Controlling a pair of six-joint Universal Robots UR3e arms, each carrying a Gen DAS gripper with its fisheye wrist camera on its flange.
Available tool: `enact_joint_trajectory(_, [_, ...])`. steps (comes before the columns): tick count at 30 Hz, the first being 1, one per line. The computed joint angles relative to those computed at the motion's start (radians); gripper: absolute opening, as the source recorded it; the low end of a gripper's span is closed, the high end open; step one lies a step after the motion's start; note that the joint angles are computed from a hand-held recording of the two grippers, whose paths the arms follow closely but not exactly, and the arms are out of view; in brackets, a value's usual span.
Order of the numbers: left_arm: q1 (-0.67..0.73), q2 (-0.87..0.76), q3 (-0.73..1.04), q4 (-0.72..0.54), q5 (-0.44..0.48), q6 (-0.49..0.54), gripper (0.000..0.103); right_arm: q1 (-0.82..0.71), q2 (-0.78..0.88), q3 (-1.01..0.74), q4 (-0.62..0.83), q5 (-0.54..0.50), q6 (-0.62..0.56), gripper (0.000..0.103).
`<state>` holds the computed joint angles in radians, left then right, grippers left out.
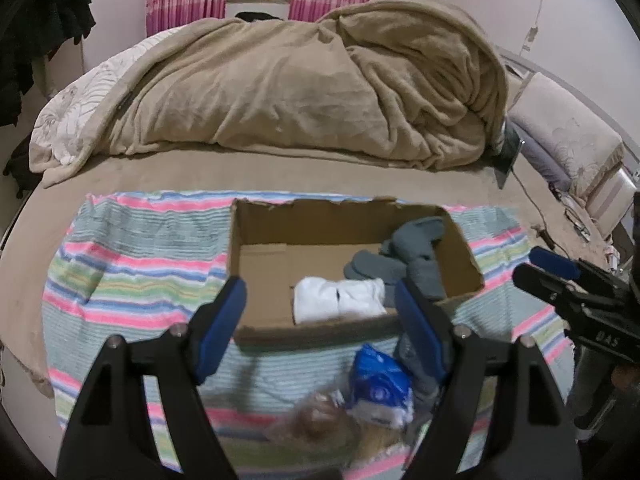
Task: Organize objects
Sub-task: 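Carry the sock and gloves into the box and open both tools, then grasp the clear food bag with the left tool while the right tool grasps the grey dotted glove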
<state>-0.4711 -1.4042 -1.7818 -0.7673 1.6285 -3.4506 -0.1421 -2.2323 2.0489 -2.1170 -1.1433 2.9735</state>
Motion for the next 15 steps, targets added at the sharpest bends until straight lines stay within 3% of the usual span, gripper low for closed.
enact_joint_trajectory(15, [-0.070,0.189,-0.158,-0.050,0.017,-0.088,0.078,-0.092,-0.233,-0.018,0.306,0.069,-0.065,0.074])
